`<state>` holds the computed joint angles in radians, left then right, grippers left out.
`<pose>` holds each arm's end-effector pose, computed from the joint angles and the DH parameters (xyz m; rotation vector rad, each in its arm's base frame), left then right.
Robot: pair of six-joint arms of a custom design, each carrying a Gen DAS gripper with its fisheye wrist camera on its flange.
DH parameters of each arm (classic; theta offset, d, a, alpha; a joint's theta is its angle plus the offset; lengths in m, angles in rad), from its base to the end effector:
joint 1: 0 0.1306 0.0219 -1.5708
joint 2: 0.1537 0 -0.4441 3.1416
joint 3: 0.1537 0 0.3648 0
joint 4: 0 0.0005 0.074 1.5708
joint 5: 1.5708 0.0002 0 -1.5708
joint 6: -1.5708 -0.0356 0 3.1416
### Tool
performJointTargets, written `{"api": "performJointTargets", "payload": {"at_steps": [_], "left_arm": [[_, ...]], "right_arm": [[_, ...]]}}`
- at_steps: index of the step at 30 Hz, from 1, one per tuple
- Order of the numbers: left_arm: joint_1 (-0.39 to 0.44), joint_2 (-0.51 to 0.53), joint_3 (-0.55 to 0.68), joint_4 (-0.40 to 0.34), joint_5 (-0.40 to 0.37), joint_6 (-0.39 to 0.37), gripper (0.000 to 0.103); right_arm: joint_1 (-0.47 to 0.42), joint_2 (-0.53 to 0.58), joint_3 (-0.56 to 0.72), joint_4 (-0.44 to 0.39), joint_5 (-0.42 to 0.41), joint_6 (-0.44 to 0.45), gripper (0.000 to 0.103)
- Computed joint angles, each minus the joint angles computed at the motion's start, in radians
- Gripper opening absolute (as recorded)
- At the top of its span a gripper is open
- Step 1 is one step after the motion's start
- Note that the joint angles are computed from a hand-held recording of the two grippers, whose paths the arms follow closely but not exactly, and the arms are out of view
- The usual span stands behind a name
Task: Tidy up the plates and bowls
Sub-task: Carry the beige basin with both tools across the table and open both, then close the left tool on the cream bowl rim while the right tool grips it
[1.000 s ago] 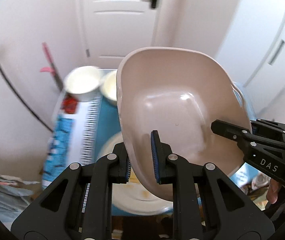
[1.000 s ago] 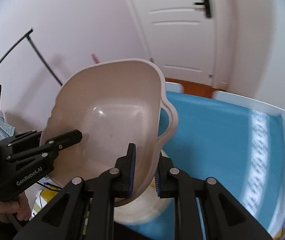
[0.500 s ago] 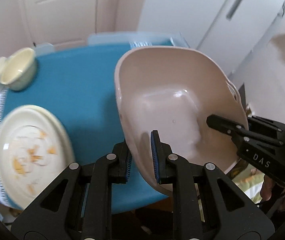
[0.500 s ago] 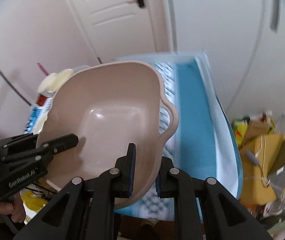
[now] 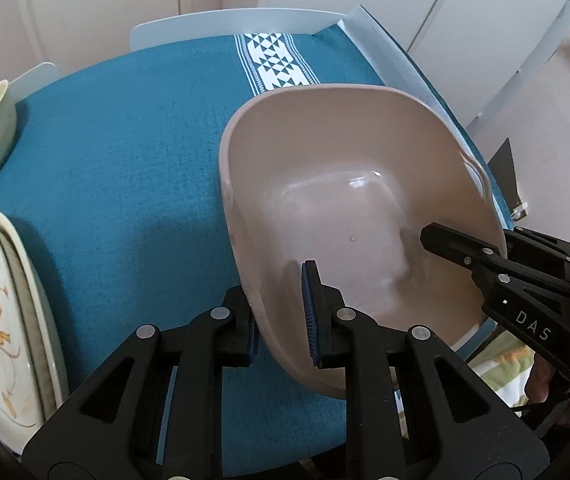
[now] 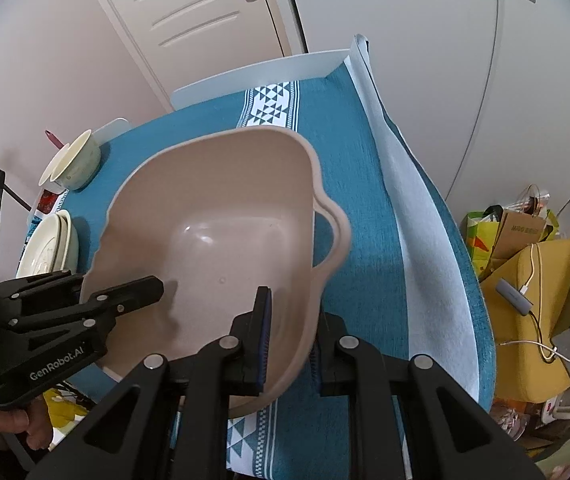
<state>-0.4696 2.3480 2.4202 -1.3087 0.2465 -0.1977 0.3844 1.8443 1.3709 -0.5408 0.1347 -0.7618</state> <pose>0.6891 -0.3600 0.3195 0.9778 2.6413 -0.4100 0.5472 0.2157 0.2756 0.5352 2.5360 0.2546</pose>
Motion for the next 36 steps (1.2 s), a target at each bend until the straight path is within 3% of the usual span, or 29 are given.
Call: {"api": "performJointTargets", "payload": {"at_steps": [3, 5, 7, 8, 9, 11, 12, 13, 24, 28, 32, 34, 36], "left_arm": [[-0.006, 0.004, 0.003, 0.002, -0.013, -0.003, 0.023], [-0.011, 0.017, 0.023, -0.015, -0.031, -0.004, 0.042], [-0.014, 0.003, -0.005, 0.014, -0.048, 0.0, 0.074], [-0.014, -0.014, -0.034, 0.043, -0.049, 0.003, 0.076], [-0.013, -0.021, -0.047, 0.057, -0.044, 0.003, 0.077], [-0.013, -0.023, -0.049, 0.059, -0.044, 0.001, 0.077], [-0.013, -0.025, -0.051, 0.061, -0.048, -0.001, 0.077], [-0.013, -0.03, -0.059, 0.064, -0.053, -0.002, 0.077], [0.014, -0.129, -0.154, 0.1, -0.066, -0.014, 0.077], [0.04, -0.189, -0.193, 0.116, -0.053, 0.003, 0.077], [0.068, -0.253, -0.222, 0.152, -0.056, 0.015, 0.079], [0.083, -0.286, -0.237, 0.187, -0.061, 0.02, 0.089], [0.103, -0.318, -0.25, 0.225, -0.07, 0.027, 0.096]], "right_arm": [[-0.003, -0.004, -0.014, 0.022, -0.012, -0.009, 0.015], [-0.007, -0.004, -0.019, 0.034, -0.025, -0.012, 0.015], [-0.011, -0.004, -0.023, 0.046, -0.046, -0.017, 0.015], [-0.015, -0.003, -0.025, 0.051, -0.058, -0.025, 0.015], [-0.018, -0.005, -0.029, 0.057, -0.066, -0.035, 0.016], [-0.019, -0.01, -0.04, 0.074, -0.061, -0.052, 0.031], [-0.02, -0.012, -0.045, 0.081, -0.06, -0.061, 0.045], [-0.021, -0.016, -0.053, 0.092, -0.06, -0.07, 0.048], [0.006, -0.104, -0.073, 0.09, -0.003, -0.079, 0.048], [0.025, -0.146, -0.058, 0.072, 0.026, -0.066, 0.071], [0.052, -0.173, -0.011, 0.047, 0.06, -0.018, 0.081], [0.064, -0.178, 0.02, 0.042, 0.075, 0.017, 0.097], [0.078, -0.173, 0.066, 0.048, 0.098, 0.063, 0.102]]}}
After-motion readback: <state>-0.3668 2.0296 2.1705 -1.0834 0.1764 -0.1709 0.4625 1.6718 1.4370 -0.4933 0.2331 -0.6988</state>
